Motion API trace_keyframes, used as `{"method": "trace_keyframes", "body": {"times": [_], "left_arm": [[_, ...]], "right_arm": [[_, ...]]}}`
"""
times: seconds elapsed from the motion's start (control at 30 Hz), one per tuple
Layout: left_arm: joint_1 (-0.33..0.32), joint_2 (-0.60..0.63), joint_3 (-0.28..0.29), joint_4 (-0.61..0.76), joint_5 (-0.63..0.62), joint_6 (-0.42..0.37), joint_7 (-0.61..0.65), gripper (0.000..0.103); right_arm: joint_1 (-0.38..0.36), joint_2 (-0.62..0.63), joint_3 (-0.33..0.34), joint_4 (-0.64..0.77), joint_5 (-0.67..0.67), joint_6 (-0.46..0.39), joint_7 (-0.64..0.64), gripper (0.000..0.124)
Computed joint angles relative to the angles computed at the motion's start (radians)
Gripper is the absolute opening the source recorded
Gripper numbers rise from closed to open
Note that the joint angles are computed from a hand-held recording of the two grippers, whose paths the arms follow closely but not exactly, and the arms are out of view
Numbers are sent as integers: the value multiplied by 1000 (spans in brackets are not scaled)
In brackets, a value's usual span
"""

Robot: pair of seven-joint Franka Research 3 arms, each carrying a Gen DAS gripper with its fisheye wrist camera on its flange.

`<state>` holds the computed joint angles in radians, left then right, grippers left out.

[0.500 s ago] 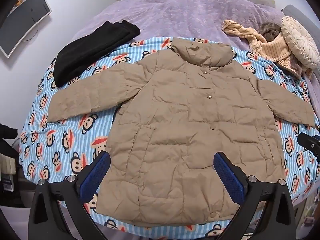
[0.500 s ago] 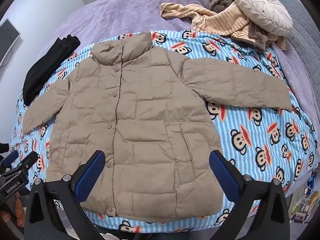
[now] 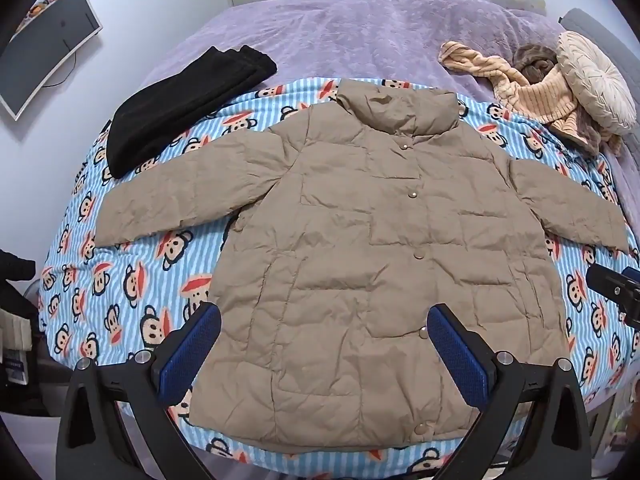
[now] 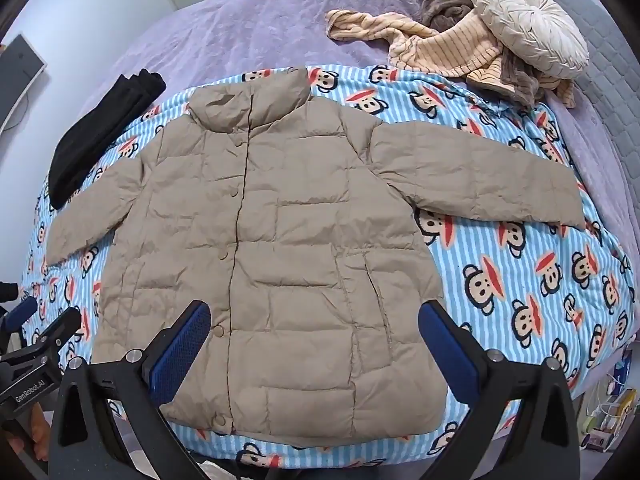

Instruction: Fold large clothes

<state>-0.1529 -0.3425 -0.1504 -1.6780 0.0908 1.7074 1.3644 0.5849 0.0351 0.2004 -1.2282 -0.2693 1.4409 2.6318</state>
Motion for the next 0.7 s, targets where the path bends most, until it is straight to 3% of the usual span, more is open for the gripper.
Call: {"method": "trace_keyframes", "body": {"times": [0.7], "left_arm": [[-1,1,-3,-2,3,4,-12,103]], "right_arm": [[-5,-19,7,-20,-6,1,3,103]]}}
